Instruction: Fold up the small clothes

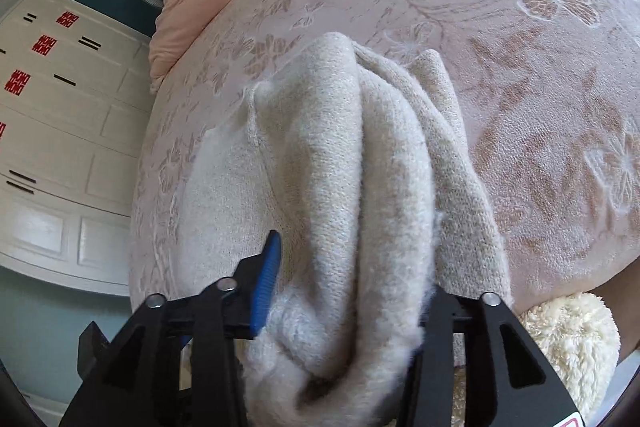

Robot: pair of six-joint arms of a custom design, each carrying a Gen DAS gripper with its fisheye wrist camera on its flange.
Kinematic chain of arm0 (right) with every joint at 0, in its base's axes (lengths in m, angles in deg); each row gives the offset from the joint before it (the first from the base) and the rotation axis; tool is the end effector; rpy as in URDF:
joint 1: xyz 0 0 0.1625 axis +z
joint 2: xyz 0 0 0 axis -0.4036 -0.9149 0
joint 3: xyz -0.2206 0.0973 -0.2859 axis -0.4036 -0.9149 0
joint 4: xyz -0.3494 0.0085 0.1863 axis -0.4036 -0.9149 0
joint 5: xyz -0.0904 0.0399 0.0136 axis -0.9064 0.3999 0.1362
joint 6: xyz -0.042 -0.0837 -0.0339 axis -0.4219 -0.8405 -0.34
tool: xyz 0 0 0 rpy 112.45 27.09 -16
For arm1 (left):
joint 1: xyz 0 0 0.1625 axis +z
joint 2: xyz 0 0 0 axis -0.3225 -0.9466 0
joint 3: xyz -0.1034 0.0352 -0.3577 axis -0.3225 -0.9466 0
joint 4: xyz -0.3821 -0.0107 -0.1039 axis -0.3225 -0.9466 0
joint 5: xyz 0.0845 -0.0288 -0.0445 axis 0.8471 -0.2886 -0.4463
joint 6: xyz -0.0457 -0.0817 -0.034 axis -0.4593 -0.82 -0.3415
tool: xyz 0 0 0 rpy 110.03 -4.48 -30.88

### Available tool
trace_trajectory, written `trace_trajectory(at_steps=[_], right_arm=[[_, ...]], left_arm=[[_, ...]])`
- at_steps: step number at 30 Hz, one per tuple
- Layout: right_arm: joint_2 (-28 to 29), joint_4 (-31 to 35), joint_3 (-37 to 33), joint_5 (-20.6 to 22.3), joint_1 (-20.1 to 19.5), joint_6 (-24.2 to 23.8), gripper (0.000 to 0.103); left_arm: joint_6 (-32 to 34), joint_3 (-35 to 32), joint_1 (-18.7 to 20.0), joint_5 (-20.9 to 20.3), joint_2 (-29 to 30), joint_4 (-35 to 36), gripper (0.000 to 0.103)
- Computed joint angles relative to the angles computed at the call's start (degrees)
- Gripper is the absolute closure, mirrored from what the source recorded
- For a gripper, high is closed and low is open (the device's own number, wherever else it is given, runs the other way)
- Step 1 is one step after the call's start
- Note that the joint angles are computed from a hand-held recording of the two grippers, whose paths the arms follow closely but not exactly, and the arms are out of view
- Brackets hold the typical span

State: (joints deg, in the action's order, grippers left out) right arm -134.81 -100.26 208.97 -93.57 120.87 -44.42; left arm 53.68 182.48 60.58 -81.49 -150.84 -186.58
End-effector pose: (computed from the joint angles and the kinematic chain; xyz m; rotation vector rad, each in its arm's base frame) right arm 0.1459 -0.4192 0.2550 -0.6013 -2.6914 0.9658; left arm -0.1988 -0.4250 0.1688 1.0040 2.4464 -0.3476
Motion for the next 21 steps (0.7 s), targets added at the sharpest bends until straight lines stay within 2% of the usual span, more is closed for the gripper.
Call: trace_trajectory(at_steps=[2, 4, 5, 8, 9, 10, 11, 12, 13, 14, 15, 16, 18, 19, 21], right_arm=[[1.6, 2.4, -1.3, -0.9, -0.3, 0.8, 0.054], [2.5, 2.0, -2.2, -1.2, 0.1, 1.3, 0.071], [2.0, 0.9, -2.1, 0.0, 0.3, 0.6, 0.084], [-1.9, -5.1, 0.0, 9.1, 0.6, 0.3, 0.085], [-3.3, -6.5, 0.5, 11.5, 1.1, -0.3, 0.086], [-4.6, -7.9, 1.2, 12.7, 1.6, -0.9, 0.086], [-5.5, -8.5, 1.8, 12.2, 2.1, -1.4, 0.086], [-6.0, -8.3, 2.3, 9.8, 2.4, -2.3, 0.086], [-6.1, -5.7, 2.4, 5.0, 2.3, -3.0, 0.086], [-4.8, -0.8, 1.2, 0.0, 1.8, -2.6, 0.086], [-3.5, 2.3, 1.5, -2.6, -0.4, -2.6, 0.086], [-3.1, 2.9, 2.9, -2.7, -2.5, -1.4, 0.086], [-5.8, -2.9, 6.5, 1.6, -4.1, 0.5, 0.085], [-6.4, -4.5, 7.1, 1.3, -3.4, 1.0, 0.084], [-6.5, -3.4, 6.2, -4.5, -0.2, 2.7, 0.079]], left_arm=[[0.5, 0.0, 0.0, -1.4, -0.3, 0.3, 0.021], [1.6, 0.4, 0.0, -2.9, -0.9, 0.2, 0.021], [2.6, 0.8, 0.0, -3.5, -1.1, -0.2, 0.021], [4.3, 1.5, -0.4, -3.2, -1.3, -1.0, 0.024], [4.4, 1.4, -0.3, -3.1, -1.1, -1.2, 0.034], [4.0, 0.8, 0.1, -3.2, -0.7, -0.7, 0.038], [3.1, 0.3, 0.3, -2.9, -0.3, -0.4, 0.05], [2.0, -0.6, 1.0, -3.3, 0.2, 0.6, 0.063], [0.6, -1.8, 2.1, -4.3, 0.7, 1.9, 0.066], [-0.8, -3.0, 3.2, -5.8, 1.2, 3.0, 0.066], [-2.0, -3.6, 3.8, -6.6, 1.6, 3.7, 0.066], [-2.4, -3.7, 3.9, -6.5, 1.8, 3.9, 0.066], [-1.3, -3.1, 2.9, -5.2, 1.7, 4.1, 0.067], [-1.0, -2.6, 2.4, -4.3, 1.4, 3.9, 0.067], [-1.9, -2.5, 2.5, -3.8, 0.9, 4.7, 0.066]])
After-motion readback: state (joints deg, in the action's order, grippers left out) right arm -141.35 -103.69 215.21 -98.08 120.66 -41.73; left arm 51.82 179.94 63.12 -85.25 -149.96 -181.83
